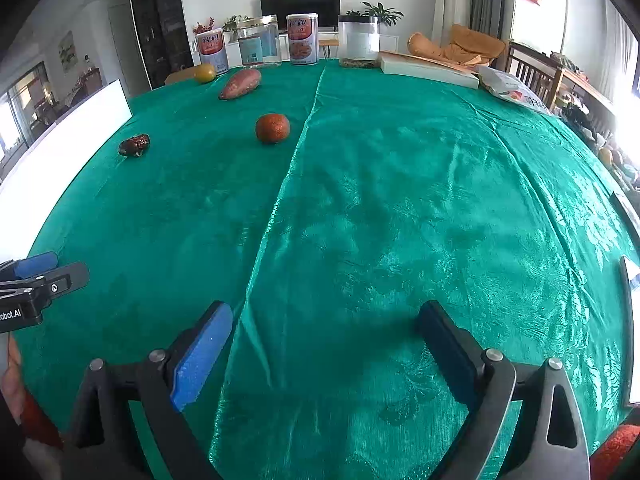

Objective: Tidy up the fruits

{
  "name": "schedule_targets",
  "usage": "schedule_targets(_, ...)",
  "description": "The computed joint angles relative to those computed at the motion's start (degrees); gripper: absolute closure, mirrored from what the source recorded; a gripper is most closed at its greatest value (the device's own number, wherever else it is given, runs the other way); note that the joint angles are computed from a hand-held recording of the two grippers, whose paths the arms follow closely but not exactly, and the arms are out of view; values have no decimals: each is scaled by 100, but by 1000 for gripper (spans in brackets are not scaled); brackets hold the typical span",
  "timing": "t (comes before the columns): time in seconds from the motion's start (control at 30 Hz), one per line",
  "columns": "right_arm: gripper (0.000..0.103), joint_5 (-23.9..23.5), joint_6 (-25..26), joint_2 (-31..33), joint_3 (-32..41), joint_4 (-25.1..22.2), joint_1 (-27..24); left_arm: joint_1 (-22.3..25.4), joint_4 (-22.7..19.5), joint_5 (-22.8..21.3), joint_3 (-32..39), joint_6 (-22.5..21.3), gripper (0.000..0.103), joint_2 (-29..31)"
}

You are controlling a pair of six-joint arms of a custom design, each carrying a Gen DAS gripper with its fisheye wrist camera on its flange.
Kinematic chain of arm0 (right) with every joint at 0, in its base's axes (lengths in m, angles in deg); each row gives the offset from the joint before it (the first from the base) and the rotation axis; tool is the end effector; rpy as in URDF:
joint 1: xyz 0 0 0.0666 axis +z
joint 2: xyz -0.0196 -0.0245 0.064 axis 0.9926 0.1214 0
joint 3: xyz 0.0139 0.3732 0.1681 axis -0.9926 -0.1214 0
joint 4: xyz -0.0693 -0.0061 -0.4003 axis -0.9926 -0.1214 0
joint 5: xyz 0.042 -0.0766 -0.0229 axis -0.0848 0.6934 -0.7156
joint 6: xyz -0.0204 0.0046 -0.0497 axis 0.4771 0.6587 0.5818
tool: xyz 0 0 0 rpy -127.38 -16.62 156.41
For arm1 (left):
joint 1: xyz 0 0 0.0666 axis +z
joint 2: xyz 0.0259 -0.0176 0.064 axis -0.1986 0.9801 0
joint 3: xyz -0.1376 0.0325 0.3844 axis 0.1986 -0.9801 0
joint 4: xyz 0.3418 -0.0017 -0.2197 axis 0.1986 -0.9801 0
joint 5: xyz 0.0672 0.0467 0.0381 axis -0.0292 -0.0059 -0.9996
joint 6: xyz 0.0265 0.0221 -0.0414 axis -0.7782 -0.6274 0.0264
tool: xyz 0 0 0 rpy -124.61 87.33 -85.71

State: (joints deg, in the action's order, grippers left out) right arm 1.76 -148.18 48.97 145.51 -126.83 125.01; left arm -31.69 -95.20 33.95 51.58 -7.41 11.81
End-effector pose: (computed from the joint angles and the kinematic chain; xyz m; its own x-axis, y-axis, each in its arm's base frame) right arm 0.2608 0.2063 0.4629 -0.6856 0.3851 -0.6178 0.4791 0.8776 0.0153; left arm 0.4037 -0.1535 0.4864 -0.7548 0.3600 -0.5484 0.4613 0.8856 -0.0536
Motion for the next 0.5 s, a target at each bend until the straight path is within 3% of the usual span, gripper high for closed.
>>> schedule_targets(0.1, 0, 5, -11, 18, -13, -9, 32, -99, 38, -264, -71, -194, 6, -34)
schedule_targets(0.5, 0, 38, -86, 66, 20, -112, 100, -88, 372, -292, -258, -134, 0, -111)
